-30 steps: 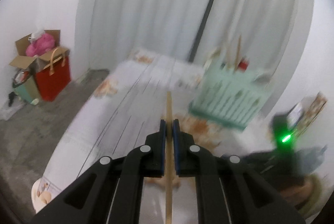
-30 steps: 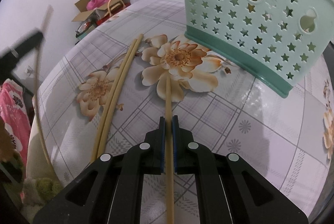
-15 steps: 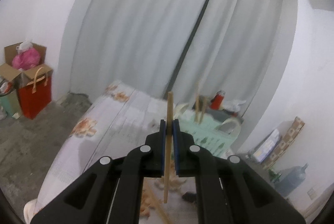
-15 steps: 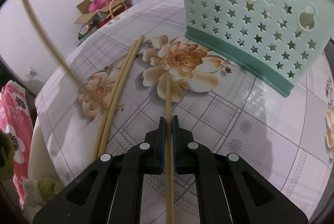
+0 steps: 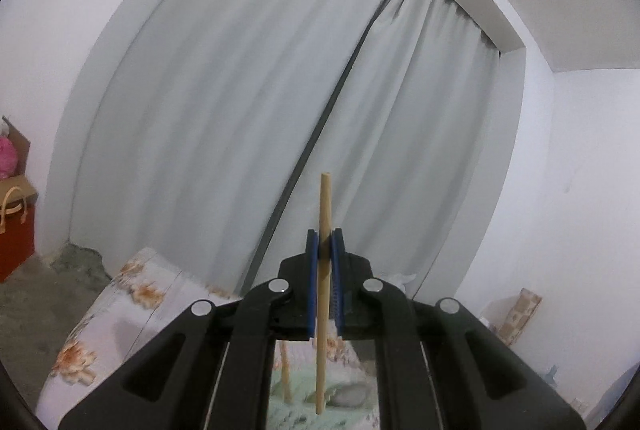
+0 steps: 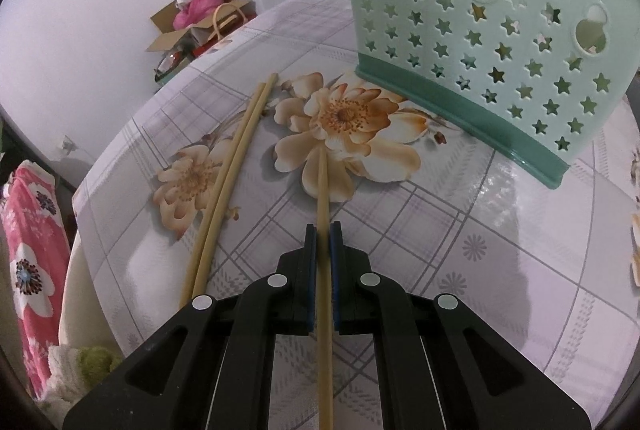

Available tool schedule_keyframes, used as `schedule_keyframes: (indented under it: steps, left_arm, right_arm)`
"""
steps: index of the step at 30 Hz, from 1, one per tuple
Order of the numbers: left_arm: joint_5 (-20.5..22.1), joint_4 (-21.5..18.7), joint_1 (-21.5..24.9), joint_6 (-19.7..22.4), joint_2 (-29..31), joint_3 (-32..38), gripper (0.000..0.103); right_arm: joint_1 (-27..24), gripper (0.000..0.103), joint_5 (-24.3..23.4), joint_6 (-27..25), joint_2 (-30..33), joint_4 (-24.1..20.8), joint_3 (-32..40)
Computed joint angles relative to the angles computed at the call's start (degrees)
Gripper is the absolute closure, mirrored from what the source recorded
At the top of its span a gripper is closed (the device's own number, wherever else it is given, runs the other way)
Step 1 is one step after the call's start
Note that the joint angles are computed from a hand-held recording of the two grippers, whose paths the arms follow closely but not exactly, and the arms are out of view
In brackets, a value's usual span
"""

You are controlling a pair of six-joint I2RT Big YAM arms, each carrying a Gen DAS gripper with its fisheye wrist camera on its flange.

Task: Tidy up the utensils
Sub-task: 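Lower the chopstick into the green holder and open the left tool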

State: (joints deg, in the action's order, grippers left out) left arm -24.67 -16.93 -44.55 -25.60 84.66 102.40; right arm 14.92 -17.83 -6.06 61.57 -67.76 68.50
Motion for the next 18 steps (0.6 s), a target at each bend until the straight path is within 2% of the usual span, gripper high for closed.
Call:
schedule_keyframes:
  steps: [2,5,8,14,18]
  left_arm:
    - [-0.5,-0.7,0.4,1.2,3.3,3.6,0.097]
    - [0.2,-2.3,1.2,0.6,6.8,7.2,0.097]
    - [-1.1,-5.0,1.6,1.1,10.7,11.1,0.097]
    - [1.1,-8.3,2.4,-2.7,14.1,12.5,0.097]
    - [5.4,-10.9,2.9,-6.3,14.9,11.5,0.097]
  right_arm:
    - [-0.4,0.099,-0.6,-0.1,0.0,-0.2,0.1]
    - [-0.8,0.099,-1.4,0.0,0.2,-0.3,0.2]
    - [-1.3,0.099,-2.1,-0.2,0.2,-0.6,0.3]
    - [-1.7,0.099,-2.9,-0.2,0.3,-0.9,0.5]
    - [-1.8,0.099,-2.9,-0.2,0.2,-0.7,0.3]
